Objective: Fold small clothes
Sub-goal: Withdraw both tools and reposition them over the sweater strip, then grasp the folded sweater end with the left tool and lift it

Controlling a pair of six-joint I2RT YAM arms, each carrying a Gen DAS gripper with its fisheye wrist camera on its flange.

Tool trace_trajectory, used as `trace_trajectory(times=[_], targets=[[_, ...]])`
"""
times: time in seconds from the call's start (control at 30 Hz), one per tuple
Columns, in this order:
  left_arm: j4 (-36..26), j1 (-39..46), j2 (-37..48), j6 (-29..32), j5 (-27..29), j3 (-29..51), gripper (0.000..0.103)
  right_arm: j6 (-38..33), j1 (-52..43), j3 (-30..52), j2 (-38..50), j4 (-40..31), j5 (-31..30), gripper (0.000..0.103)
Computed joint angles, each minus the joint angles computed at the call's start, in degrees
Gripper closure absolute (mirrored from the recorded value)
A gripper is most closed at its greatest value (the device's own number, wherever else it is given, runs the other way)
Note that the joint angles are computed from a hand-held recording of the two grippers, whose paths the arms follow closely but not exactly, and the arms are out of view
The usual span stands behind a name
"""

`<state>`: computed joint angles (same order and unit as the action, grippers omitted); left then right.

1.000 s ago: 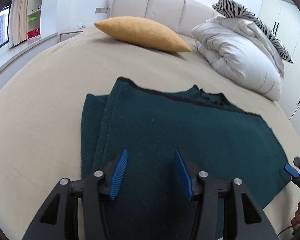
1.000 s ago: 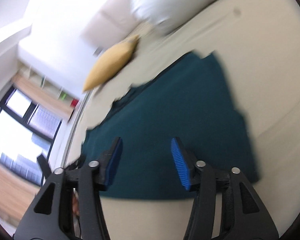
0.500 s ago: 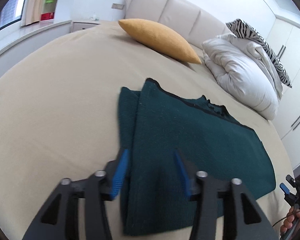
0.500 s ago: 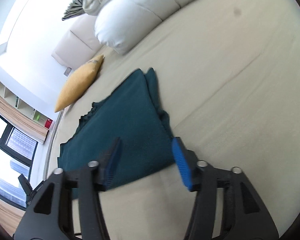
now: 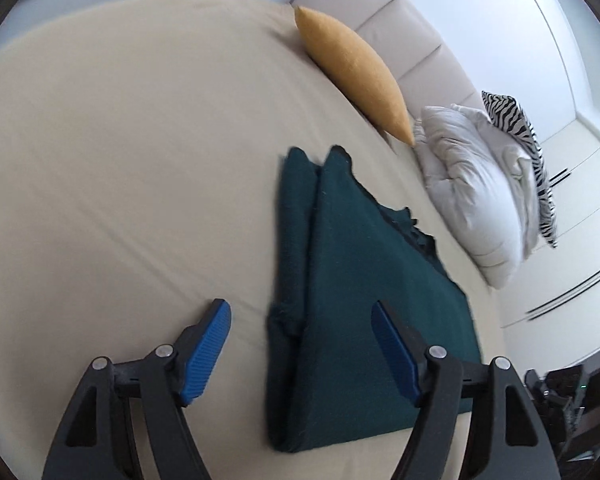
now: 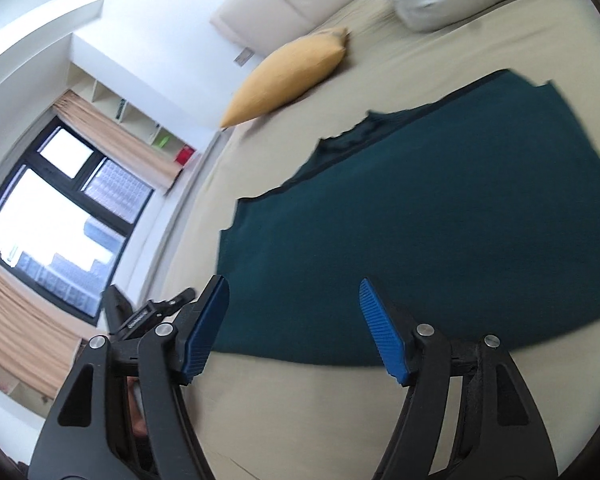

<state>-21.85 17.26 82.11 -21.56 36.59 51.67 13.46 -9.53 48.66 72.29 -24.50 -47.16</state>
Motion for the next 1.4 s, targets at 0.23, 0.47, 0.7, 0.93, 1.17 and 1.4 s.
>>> trace_trajectory(times=[0.23,0.47,0.7,0.93,1.17,1.4], targets=[[-4.1,1.2,11.1,0.4,10.6,8.8,0.034,7.9,7.5,5.9,10.7,7.1,-3.7,0.036],[-8.6,0.8,17.4,0.4,16.0,14.4,0.046,13.5,12.2,11.0,20.5,11.7,-6.5,0.036],[-5.2,1.1,17.3,-0.6,15.5,11.7,0.087,16.3,19.0,18.6,29.0,11.4,-3.0,0.036],[-3.8,0.6,16.0,-0.2,13.7,11.1,0.089,16.9,21.7,19.9,32.9,12.2,3.4,0.037],[-6.9,-1.8,12.2,0.7,10.4,13.4,0.089,18.1,20.8,19.1,32.8,13.6,1.1,0.038],[-12.5,-11.9,8.6,0.2,2.5,21.2,0.09,21.8,12.9,16.0,30.3,16.3,-5.9,0.036]])
